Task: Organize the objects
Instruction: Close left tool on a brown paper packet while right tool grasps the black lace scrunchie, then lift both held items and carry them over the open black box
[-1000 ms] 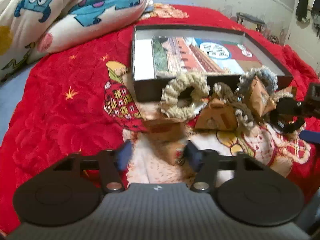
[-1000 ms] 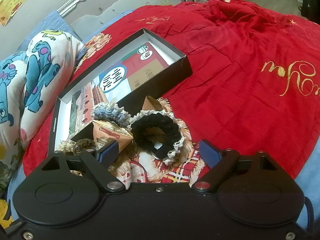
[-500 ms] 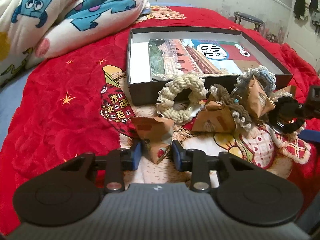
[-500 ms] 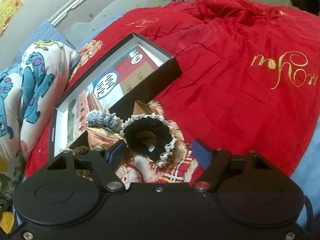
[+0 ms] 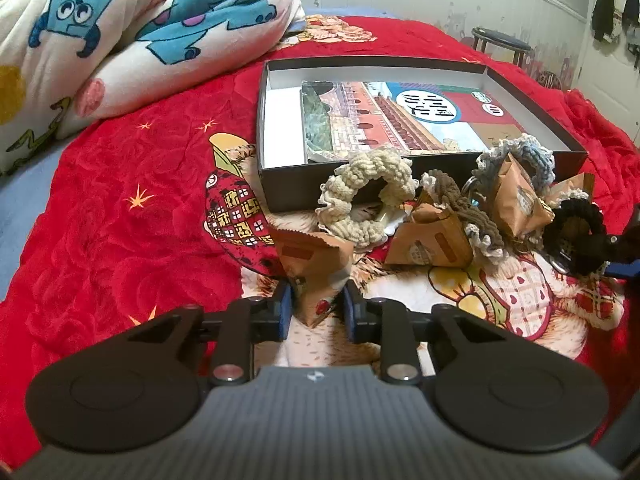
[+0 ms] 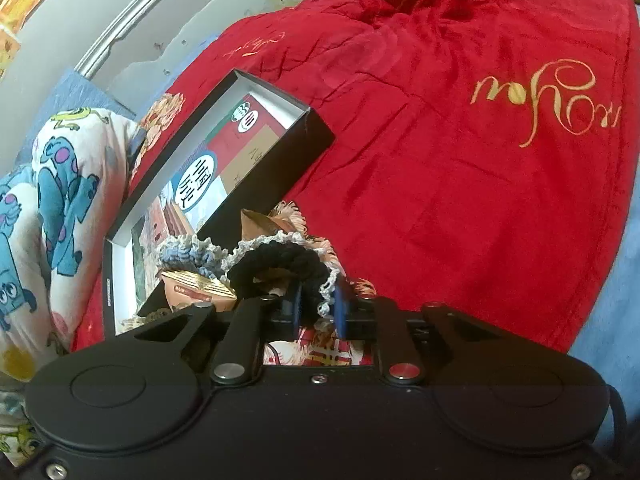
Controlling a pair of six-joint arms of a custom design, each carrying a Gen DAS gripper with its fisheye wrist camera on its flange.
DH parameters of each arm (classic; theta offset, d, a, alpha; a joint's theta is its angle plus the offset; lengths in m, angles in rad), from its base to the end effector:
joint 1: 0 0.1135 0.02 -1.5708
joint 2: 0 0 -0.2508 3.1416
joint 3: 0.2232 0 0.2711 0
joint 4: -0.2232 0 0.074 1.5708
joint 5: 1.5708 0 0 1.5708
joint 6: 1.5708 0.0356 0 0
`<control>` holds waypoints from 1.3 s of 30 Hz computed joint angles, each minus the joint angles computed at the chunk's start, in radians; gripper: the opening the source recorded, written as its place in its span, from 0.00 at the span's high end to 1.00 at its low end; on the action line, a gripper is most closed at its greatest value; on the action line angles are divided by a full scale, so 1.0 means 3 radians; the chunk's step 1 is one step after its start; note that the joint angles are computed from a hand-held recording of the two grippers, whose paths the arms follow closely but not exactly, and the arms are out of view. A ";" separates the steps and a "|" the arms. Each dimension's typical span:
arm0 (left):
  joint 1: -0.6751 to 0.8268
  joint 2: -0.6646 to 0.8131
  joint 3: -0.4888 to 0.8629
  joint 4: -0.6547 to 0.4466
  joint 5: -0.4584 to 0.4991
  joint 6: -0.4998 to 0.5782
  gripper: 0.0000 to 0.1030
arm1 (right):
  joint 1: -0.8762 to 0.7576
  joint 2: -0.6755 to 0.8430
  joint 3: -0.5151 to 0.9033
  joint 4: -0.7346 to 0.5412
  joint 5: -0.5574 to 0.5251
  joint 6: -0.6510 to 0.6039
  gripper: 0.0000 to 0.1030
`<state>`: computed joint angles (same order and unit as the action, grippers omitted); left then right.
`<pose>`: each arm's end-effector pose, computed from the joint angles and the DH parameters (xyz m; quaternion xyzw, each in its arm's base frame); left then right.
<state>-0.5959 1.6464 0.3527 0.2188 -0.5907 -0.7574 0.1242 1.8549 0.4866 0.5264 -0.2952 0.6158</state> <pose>0.1918 -0.1061 0.0346 -0.1460 0.9187 0.0730 0.3598 0.2708 0.0442 0.0267 0.1740 0.9091 0.2556 0.2790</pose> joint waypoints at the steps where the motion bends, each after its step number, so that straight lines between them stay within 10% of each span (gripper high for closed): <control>1: 0.0003 -0.0007 -0.0006 0.0007 0.0004 -0.0001 0.73 | 0.0002 -0.0003 -0.0003 0.0009 0.0003 0.0001 0.88; 17: -0.0082 -0.0143 -0.0024 -0.0227 -0.0148 -0.0181 0.74 | -0.0128 -0.0202 -0.0290 0.0386 -0.0265 0.0094 0.90; 39: -0.0392 -0.1139 -0.0557 0.0073 -0.0503 -0.0210 0.74 | -0.0395 -0.0224 -0.0934 0.2152 -0.1182 0.0487 0.90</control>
